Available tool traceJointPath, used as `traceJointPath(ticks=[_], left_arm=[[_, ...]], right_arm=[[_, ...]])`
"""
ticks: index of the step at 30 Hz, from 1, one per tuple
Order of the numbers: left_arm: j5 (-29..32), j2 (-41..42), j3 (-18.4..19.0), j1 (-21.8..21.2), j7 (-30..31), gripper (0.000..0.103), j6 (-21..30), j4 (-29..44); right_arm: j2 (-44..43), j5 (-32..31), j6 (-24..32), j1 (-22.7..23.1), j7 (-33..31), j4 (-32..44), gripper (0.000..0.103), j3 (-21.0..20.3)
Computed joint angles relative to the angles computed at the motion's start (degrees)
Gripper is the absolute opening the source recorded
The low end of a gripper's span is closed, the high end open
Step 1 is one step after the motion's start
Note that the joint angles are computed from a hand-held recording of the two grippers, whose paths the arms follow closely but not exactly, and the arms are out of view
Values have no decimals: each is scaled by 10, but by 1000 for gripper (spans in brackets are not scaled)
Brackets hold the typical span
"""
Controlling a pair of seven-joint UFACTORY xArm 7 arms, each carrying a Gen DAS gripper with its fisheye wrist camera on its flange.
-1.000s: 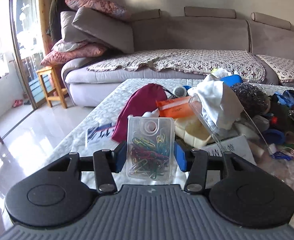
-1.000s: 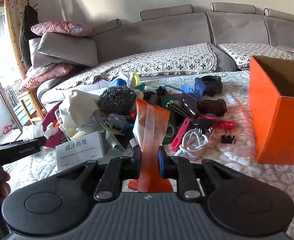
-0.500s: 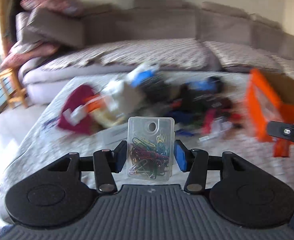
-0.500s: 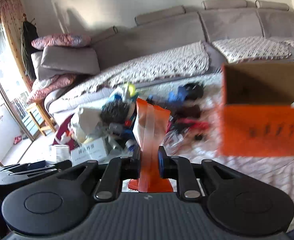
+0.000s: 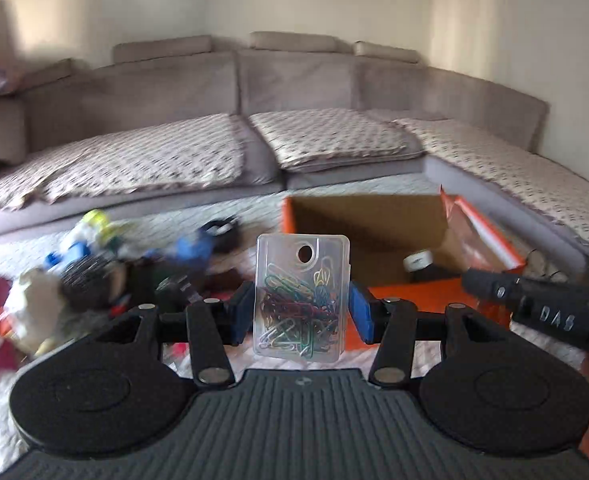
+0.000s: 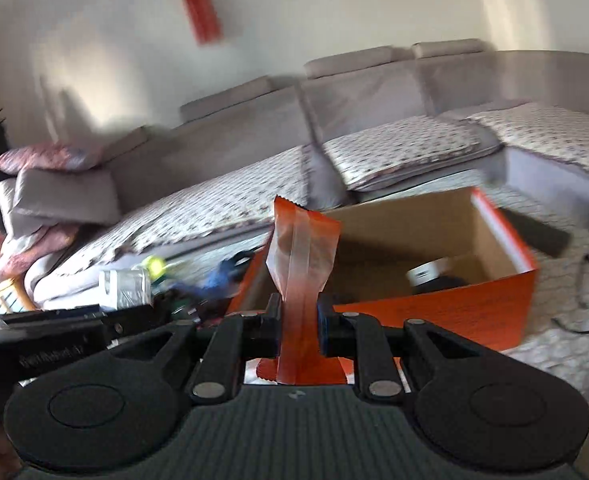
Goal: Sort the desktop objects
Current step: 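Carry the paper clip box with the left gripper while the right carries the orange bag to the box, then lower the paper clip box into the box with the left gripper while the right releases the orange bag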
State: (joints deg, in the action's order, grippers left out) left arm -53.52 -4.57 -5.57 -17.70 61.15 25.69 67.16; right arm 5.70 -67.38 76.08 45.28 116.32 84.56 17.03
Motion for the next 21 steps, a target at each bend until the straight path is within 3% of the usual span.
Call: traceJointPath(ticks=[5,8,11,13,21], left_arm=[[-40,83,-29,-7,28,49,-31,77],[-14,121,-57,4,11,49,-60,103],[77,165,-53,-4,-74,49,-58,140],[146,188,-44,-6,-143,49,-30,167],[324,272,-43,-10,-277,49,83,289]], right_arm=[[-12,-6,5,-16,15,-24,16,-5],[-16,-6,-9,-35,21,-38,16,-12],[-12,-3,-31,-57,18,-42,16,-21],[-17,3,-52,-67,15,-52,16,-25],[-27,106,-123,-123,-71,-58,16,-41]])
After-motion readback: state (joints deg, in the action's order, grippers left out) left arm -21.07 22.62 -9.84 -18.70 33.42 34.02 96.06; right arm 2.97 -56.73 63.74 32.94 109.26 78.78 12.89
